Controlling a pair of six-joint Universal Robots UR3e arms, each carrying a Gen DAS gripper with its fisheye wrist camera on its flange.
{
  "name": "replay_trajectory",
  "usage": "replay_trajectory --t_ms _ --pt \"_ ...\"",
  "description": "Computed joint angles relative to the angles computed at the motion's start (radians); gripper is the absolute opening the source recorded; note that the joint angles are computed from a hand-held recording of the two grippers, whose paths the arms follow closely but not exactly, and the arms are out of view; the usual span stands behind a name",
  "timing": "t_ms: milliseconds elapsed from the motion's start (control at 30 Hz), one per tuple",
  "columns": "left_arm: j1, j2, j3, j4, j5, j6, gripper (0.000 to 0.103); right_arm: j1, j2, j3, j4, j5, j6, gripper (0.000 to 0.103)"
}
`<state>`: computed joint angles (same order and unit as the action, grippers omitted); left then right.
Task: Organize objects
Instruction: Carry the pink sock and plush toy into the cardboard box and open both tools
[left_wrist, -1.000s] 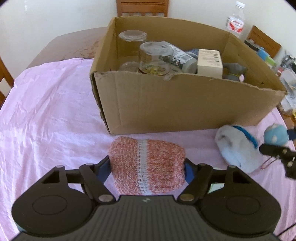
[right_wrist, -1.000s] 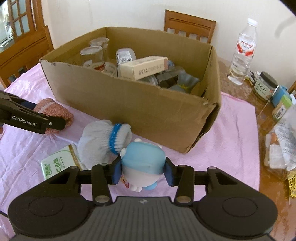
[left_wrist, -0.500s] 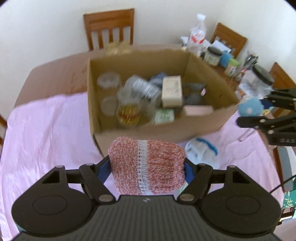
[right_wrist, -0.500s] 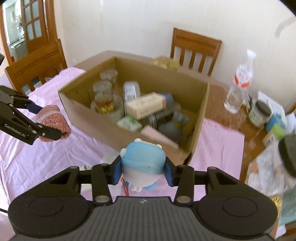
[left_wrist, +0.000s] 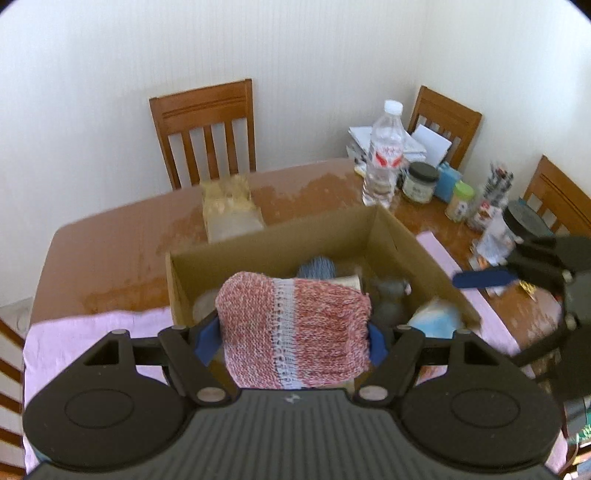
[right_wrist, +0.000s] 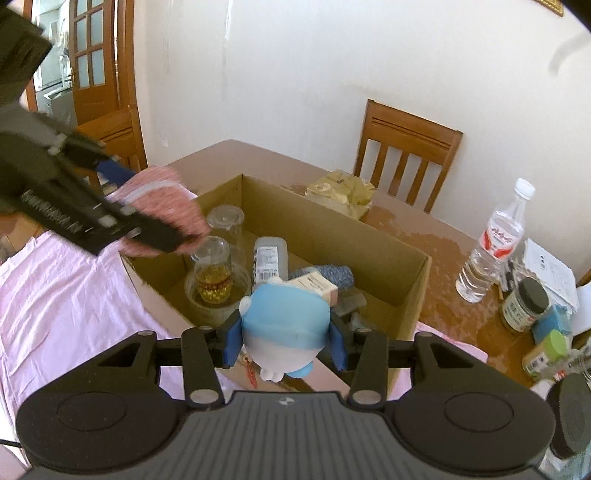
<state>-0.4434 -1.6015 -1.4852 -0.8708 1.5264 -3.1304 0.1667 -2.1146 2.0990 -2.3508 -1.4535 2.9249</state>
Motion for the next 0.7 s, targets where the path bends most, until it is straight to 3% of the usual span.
replay_trajectory --t_ms 67,167,433,533,700 --pt "0.006 -0.06 0.056 0.01 -0.008 0.002 0.075 0.001 0.016 0.007 -0.034 0.002 0.001 0.074" --pt "0.006 -0.158 0.155 0.007 0.004 0.01 0.075 -0.001 0.019 0.021 -0.064 0.003 -0.001 0.083" --pt "0.023 -0.384 0.423 -0.053 0.014 0.012 0.078 -0.073 -0.037 0.05 -0.014 0.017 -0.002 0.085" --pt "0.018 -0.434 0.468 -0.065 0.051 -0.01 0.096 -0.102 -0.06 0.064 0.003 0.021 0.004 0.086" --pt "0.013 -0.428 0.433 -0.048 0.084 -0.014 0.098 -0.114 -0.079 0.087 0.001 0.005 0.021 0.094"
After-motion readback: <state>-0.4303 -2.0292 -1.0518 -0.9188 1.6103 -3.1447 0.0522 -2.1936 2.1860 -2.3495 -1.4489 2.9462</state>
